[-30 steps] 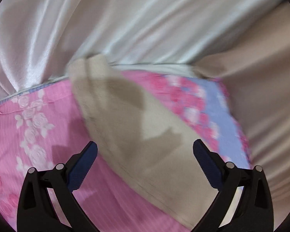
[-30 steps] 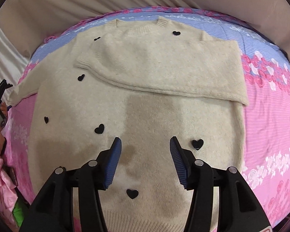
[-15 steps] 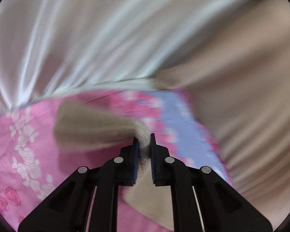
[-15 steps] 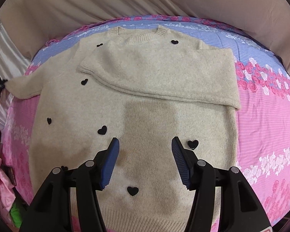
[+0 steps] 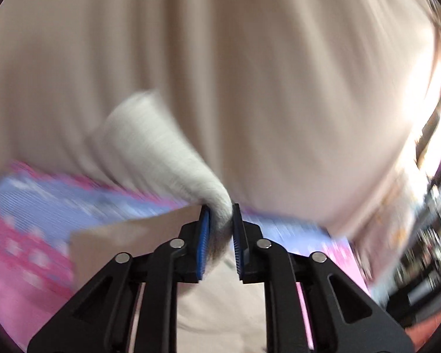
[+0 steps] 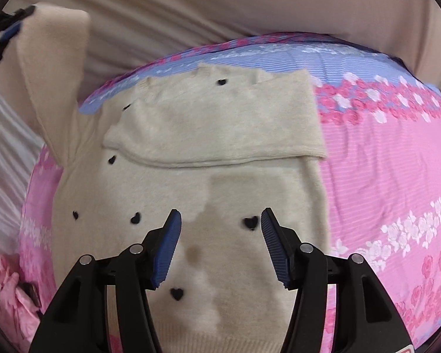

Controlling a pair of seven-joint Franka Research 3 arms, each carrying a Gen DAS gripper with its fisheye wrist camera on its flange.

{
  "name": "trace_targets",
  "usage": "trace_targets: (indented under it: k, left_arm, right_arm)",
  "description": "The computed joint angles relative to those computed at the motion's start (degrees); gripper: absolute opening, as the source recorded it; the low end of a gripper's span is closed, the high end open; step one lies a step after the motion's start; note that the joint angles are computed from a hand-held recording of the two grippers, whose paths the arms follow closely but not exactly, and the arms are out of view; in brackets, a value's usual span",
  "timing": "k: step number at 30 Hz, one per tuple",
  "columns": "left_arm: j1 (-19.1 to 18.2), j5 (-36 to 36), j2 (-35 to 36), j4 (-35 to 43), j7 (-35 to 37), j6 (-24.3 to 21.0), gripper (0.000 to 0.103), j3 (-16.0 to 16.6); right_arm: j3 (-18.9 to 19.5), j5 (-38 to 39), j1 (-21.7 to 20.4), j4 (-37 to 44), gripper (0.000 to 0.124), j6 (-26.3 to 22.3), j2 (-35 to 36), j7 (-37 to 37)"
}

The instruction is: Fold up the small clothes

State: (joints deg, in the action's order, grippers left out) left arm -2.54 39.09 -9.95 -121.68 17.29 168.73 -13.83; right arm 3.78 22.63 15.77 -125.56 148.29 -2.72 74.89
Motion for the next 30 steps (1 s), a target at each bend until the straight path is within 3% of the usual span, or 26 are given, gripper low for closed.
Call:
trace_targets:
  k: [1,2,3,6,10,12,17,22,26,27,28,30]
  left_arm:
    - [-1.73,-1.84,3.62,2.01,1.47,-1.19,0.032,-0.94]
    - [-3.45,-3.11,7.02,3.79,2.15,-2.76,0.063,-1.68]
    - [-5.59,-4.28,10.32,5.13,1.89,-5.75,0.077,-2.49]
    - [-11.3,-4.64,16.13,7.69,-0.16,-16.77,0.075,-3.66]
    - [-15.91,-8.04,14.08,2.78,-1.69,-19.28,0.076,-3.22]
    - [-17.35,-8.47,12.11,1.56,-1.92,-22.97,0.077,-2.99]
    - [-17.94,-8.5,7.93,-1.84,-5.92,-29.0,0.082,-2.74]
    - [-16.69,-9.58,3.61,-6.64,-8.91,-29.55,0.085,-2.49]
    - [-15.61,-10.77,2.32,-8.42,-9.24,-28.86,0.085,-2.43]
    - [-15.38,-11.13,2.57,-8.46,-9.0,-28.5,0.085,-2.36]
    - [-15.22,-11.46,2.64,-8.56,-8.67,-28.11,0.085,-2.3]
    - [-14.82,-11.58,2.94,-8.65,-8.18,-26.89,0.085,-2.17]
  right_arm:
    - [-0.37,0.33,-0.36,-0.42,0.057,0.55,-0.15,0.19]
    - [-0.79,0.54,-0.83,-0.87,0.057,1.22,-0.22,0.37]
    - [-1.19,0.22,-1.4,-1.27,0.058,1.83,-0.15,0.93]
    - [-2.01,-1.04,-2.85,-1.34,0.058,2.21,0.46,2.18]
    - [-2.49,0.79,-3.97,2.04,0.058,2.21,3.16,-1.58]
    - [-2.18,1.79,-4.15,5.35,0.058,1.34,5.75,-3.68]
    - [-1.09,3.13,-4.11,21.0,0.06,-3.17,18.02,-2.41]
    - [-1.32,-0.61,-2.82,35.32,0.06,-6.36,29.58,4.99]
    - [-1.28,-3.91,-2.09,42.25,0.059,-10.04,35.05,7.73]
    - [-1.01,-3.88,-2.29,43.69,0.052,-11.49,36.25,8.32]
    - [-0.37,-3.03,-2.84,44.65,0.033,-12.67,37.15,8.51]
    - [0.76,-1.2,-3.91,44.32,0.018,-13.36,37.22,7.74]
